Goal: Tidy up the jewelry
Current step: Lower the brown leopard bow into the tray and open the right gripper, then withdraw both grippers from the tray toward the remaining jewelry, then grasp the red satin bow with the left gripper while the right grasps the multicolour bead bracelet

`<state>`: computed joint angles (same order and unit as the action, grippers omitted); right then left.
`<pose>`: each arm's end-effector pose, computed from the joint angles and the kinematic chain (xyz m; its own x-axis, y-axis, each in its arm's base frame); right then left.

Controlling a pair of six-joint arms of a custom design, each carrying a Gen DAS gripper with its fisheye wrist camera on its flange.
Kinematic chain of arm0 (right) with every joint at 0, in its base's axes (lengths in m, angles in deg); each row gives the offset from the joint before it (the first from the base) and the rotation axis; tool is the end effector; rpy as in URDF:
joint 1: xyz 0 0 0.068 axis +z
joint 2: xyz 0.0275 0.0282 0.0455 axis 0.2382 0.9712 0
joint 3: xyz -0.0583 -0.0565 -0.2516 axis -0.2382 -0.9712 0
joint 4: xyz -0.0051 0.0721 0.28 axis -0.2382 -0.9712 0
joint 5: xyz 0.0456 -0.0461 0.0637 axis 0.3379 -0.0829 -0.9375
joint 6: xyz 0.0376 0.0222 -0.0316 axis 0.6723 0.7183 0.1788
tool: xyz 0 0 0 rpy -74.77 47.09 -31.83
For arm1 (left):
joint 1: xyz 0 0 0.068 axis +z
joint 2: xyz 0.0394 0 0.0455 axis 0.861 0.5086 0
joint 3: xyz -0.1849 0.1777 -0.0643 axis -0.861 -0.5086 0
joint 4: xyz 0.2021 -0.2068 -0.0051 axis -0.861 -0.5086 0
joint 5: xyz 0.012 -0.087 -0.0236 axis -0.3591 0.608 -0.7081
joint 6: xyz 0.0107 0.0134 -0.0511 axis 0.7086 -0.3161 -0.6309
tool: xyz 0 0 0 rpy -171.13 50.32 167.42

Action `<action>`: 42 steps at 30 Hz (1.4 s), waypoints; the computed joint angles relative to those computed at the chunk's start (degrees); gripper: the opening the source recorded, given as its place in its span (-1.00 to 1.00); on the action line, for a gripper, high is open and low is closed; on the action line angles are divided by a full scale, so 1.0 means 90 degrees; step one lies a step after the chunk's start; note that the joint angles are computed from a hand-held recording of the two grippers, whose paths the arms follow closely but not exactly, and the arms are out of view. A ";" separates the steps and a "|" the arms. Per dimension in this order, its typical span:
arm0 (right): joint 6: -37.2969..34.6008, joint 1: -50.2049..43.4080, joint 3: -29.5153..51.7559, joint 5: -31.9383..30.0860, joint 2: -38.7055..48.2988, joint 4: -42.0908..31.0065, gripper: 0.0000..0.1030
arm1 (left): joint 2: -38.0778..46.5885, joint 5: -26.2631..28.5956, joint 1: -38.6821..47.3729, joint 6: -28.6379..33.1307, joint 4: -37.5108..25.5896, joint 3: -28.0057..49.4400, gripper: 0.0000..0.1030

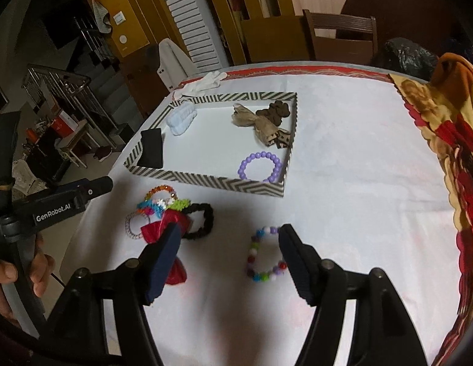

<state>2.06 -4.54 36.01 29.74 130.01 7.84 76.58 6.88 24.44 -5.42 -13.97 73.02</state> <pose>0.1754 -0.0396 0.2151 -0.8333 -0.0706 -0.5482 -0.2495 0.9331 0.2590 0.1953 -0.1219 0.2210 -0.8277 -0.1093 -0.5504 -0.1067 0.9936 -0.0368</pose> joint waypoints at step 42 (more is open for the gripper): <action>-0.0890 -0.0728 0.0033 -0.0179 -0.1237 -0.1222 0.46 | -0.0794 -0.0703 -0.1605 -0.1212 -0.0914 -0.0171 0.14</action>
